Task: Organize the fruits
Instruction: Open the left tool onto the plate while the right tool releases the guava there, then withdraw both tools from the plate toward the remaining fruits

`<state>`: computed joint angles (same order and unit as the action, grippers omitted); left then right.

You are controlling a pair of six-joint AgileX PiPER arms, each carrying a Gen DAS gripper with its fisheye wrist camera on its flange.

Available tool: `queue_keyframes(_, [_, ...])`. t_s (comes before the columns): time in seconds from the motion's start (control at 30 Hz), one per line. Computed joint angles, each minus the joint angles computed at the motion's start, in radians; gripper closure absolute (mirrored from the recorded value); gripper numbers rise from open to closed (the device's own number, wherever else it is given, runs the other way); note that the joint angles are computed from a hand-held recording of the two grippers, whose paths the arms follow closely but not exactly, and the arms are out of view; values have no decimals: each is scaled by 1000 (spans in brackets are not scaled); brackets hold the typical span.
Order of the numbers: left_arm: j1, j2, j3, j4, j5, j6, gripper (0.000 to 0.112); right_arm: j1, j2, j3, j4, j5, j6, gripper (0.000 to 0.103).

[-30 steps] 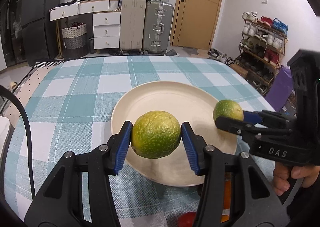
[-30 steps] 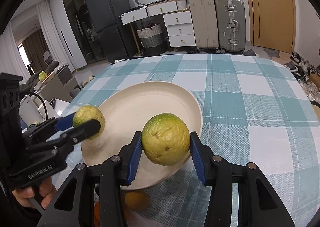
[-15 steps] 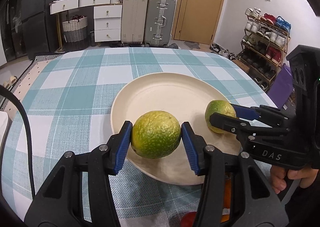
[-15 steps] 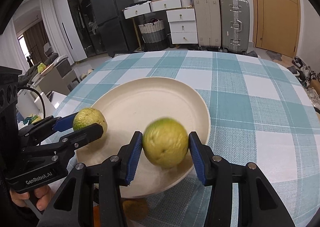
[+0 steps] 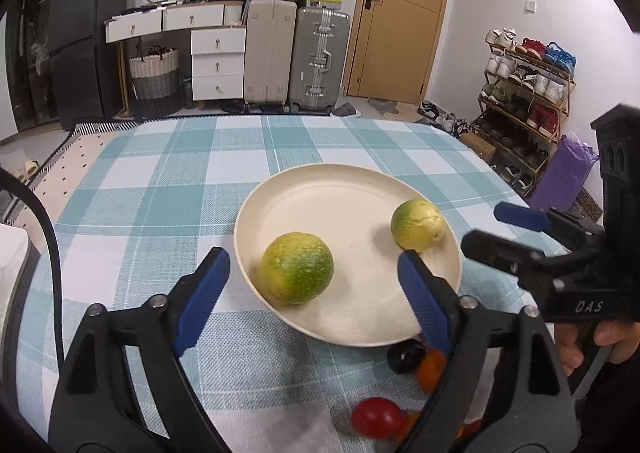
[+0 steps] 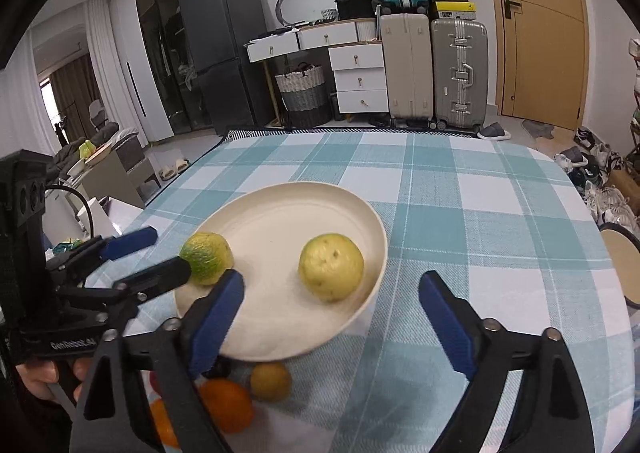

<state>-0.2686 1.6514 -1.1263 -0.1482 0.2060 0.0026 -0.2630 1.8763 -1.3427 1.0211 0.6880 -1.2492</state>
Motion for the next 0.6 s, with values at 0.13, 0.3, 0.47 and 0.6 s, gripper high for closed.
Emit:
queue_keyframes(0.13, [-21,-88,74,104,-14,-89,20,-32,-59,78,37,13,-68,0])
queue_keyframes(0.3, [-51,-196,179,283,-23,-274,10,-71,-123,175,79,30,-155,0])
queue_keyframes(0.47, [-82,-282,257,392,-5,-396,10,-104,-178,240,98,46,-202,0])
queue_keyframes(0.6, [-113,-356,319,524,7,-534,10,-124,-212,286,97,50,-240,0])
